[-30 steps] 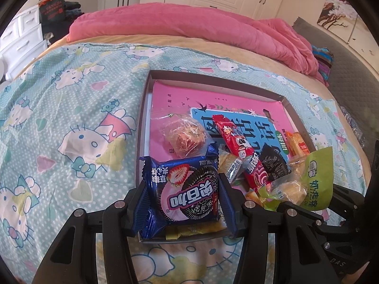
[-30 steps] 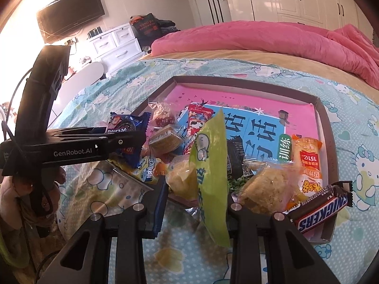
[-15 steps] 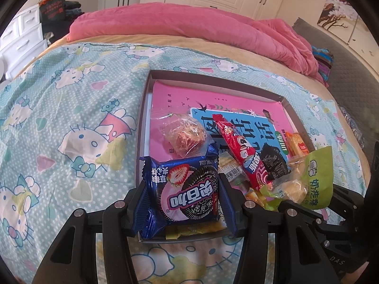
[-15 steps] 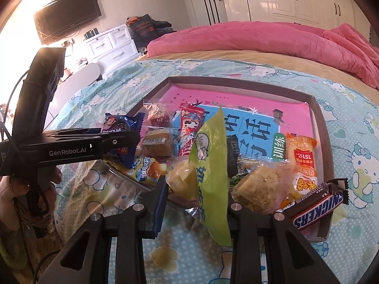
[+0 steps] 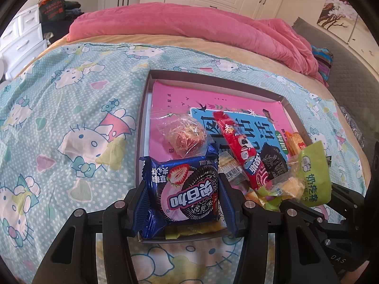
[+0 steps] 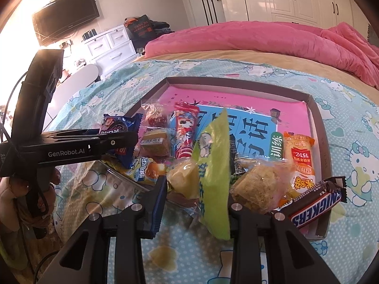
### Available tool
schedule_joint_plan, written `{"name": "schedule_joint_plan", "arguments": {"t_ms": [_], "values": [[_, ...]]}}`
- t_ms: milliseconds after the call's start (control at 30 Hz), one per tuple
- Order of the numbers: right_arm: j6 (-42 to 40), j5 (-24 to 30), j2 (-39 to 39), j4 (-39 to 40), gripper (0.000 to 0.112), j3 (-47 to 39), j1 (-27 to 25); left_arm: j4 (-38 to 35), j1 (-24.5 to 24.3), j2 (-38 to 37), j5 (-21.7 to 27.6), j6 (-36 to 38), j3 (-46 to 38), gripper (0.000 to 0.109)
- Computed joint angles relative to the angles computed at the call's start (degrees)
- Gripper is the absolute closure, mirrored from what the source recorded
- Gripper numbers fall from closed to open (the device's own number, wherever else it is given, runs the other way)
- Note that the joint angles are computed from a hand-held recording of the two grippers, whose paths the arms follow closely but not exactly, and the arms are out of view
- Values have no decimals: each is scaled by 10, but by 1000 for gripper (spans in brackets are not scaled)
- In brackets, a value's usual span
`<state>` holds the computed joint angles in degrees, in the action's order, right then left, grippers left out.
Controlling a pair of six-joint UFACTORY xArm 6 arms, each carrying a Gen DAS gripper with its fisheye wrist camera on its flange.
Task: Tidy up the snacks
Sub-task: 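Lift both snacks and carry them over the tray, then lower both snacks into the tray and open both tools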
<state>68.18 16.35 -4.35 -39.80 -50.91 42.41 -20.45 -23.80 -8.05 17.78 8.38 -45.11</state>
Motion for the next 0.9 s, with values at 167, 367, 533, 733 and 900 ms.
{"name": "schedule_joint_plan", "arguments": {"t_ms": [167,367,533,733,900], "values": [[2,-1,-4,4,72,5,-1,2,-1,-1,-1,0,1,54],[26,12,-15,-21,71,7,-1,2,-1,-2,-1,2,2,54],[36,27,-27,-27,70,14,-2,18,-2,-5,-3,-8,3,54],[45,81,-32,-60,70,4,13,22,-1,-5,-3,-10,3,54],[42,104,-26,-70,70,-5,17,28,-1,-6,-2,-13,2,54]]}}
